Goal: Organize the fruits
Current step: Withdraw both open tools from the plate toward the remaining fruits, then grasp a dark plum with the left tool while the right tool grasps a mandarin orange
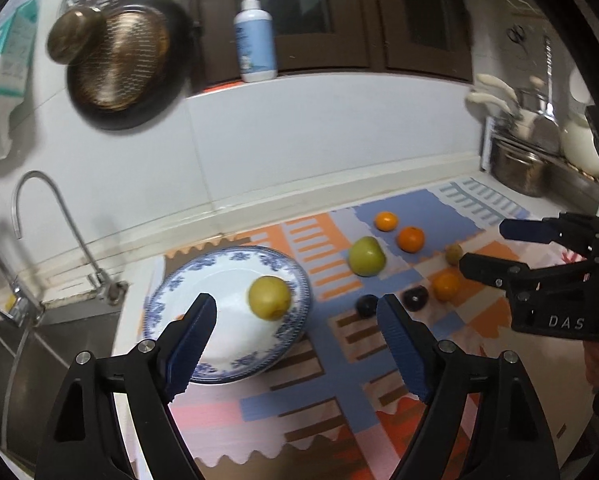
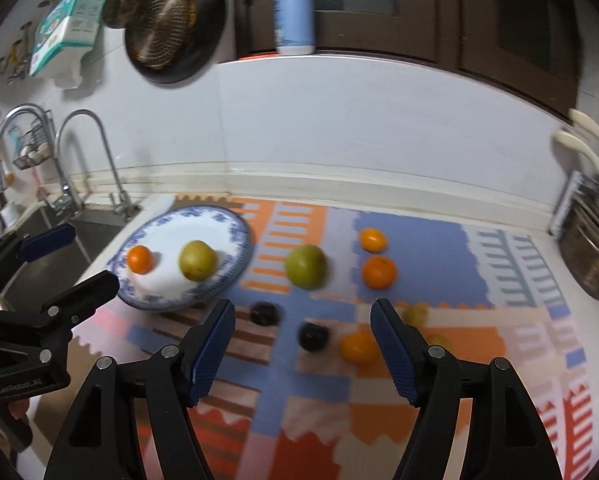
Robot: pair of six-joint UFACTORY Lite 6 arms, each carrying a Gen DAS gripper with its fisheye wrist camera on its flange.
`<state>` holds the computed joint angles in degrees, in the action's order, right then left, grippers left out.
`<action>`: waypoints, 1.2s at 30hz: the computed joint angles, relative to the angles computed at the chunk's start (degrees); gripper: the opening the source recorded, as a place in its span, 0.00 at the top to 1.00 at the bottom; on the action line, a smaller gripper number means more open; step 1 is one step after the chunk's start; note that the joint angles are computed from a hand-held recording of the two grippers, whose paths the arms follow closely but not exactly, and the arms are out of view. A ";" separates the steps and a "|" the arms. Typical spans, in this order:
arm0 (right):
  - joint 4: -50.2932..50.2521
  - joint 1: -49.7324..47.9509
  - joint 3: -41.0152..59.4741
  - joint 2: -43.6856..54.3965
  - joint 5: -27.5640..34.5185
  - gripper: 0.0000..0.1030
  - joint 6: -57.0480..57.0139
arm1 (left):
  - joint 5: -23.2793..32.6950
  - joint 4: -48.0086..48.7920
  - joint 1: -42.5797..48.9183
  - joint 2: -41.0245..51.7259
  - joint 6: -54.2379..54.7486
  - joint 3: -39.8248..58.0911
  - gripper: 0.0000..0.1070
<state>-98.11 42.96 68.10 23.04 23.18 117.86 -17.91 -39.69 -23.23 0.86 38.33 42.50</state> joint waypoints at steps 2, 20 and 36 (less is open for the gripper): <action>0.08 -0.06 -1.99 -1.08 1.12 0.31 0.70 | -0.07 2.29 -0.70 1.79 -1.88 0.88 0.23; -9.26 -5.57 -7.10 2.48 -1.87 0.31 11.91 | -0.76 25.25 -1.82 21.63 -17.37 13.15 0.23; -13.21 -10.99 3.53 14.01 -10.31 0.41 12.15 | 7.69 32.75 -0.06 36.88 -20.99 30.56 0.36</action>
